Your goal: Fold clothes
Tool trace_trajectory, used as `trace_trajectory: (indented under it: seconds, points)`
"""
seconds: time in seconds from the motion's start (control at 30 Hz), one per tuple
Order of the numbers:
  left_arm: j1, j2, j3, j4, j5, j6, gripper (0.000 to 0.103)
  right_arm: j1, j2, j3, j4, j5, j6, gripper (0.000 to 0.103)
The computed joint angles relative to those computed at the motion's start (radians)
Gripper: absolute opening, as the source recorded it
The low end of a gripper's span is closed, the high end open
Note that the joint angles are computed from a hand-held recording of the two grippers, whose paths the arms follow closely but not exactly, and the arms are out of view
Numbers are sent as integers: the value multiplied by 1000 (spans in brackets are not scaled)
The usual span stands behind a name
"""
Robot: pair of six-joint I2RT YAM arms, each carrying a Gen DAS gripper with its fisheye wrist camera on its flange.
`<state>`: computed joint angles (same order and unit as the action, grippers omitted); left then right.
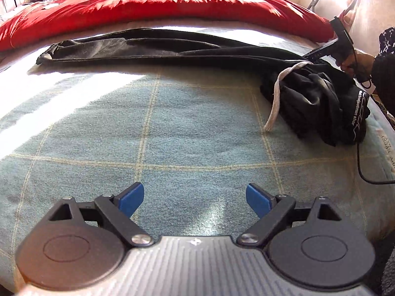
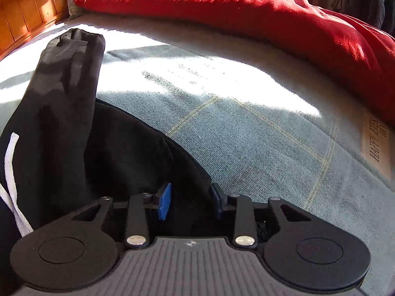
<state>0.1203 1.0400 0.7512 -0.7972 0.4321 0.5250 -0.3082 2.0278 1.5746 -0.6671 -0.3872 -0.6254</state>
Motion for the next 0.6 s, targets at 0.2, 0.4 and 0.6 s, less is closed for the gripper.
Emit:
trace_trajectory:
  seconds: [0.2, 0.4, 0.6]
  points:
    - [-53, 23, 13, 36, 2, -27, 89, 58, -181, -211, 206, 149, 13, 11]
    - [-55, 36, 19, 59, 21, -41, 89, 78, -211, -242, 347, 392, 61, 10]
    - [-44, 59, 25, 78, 55, -50, 90, 50, -104, -135, 292, 434, 165, 17]
